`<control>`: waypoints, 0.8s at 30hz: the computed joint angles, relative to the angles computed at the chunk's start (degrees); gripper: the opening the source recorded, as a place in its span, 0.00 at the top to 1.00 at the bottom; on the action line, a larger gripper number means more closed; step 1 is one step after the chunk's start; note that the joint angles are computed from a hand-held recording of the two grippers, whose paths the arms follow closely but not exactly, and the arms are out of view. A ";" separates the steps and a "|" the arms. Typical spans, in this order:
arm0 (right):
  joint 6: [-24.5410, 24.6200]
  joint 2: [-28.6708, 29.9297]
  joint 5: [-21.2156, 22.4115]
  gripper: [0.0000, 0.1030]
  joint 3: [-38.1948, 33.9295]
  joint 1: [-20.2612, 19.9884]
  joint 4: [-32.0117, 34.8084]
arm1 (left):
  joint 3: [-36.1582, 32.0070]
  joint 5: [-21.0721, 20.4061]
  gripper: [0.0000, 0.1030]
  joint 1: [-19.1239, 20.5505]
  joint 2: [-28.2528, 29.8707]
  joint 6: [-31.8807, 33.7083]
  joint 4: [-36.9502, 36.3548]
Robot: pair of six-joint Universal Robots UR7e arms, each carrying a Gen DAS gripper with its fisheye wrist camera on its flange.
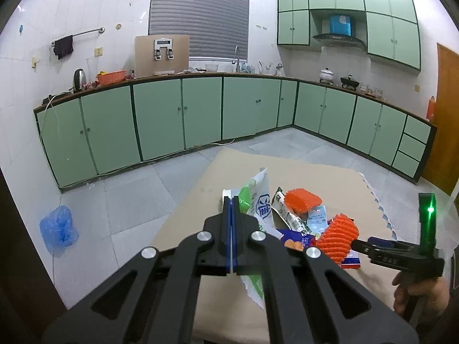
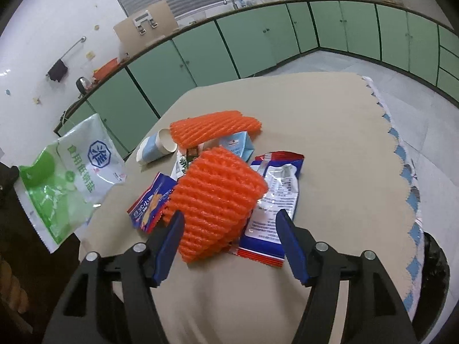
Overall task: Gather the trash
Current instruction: 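Hold the salt bag with the left tool while the right tool grasps the orange foam net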
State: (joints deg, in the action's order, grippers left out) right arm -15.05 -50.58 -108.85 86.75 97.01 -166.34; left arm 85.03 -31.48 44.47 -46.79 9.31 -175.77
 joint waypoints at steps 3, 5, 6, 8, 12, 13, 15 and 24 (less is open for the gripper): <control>0.11 1.69 0.40 0.36 -2.01 -0.10 1.65 | 0.08 -0.33 1.00 0.22 -0.19 -0.24 0.46; -0.16 2.57 0.49 0.40 -3.16 -0.15 2.46 | -0.32 -0.41 1.00 0.36 -0.02 -0.05 0.60; -0.67 2.91 0.26 0.55 -3.72 -0.06 3.15 | -0.36 -0.40 1.00 0.36 0.04 -0.07 0.65; -2.08 2.96 -0.06 0.75 -3.69 0.20 2.74 | -0.43 -0.46 1.00 0.46 0.09 -0.08 0.79; -5.72 1.71 -0.40 0.87 -1.40 1.16 -2.10 | -0.39 -0.31 1.00 0.36 0.17 -0.22 0.65; -5.95 1.33 -0.30 0.88 -1.17 1.32 -2.27 | -0.33 -0.43 1.00 0.35 0.09 -0.32 0.65; -6.25 0.39 -0.03 0.88 -0.48 1.69 -2.76 | 0.11 -0.42 1.00 0.17 -0.05 -0.43 0.40; -7.77 -4.53 -0.32 0.88 3.09 3.81 -5.46 | 1.16 -0.88 1.00 -1.38 -0.93 0.13 -0.38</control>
State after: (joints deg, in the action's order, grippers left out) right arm -22.82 -55.11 -109.18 89.83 100.82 -171.79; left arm 86.19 -32.36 43.09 -47.73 9.44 -176.15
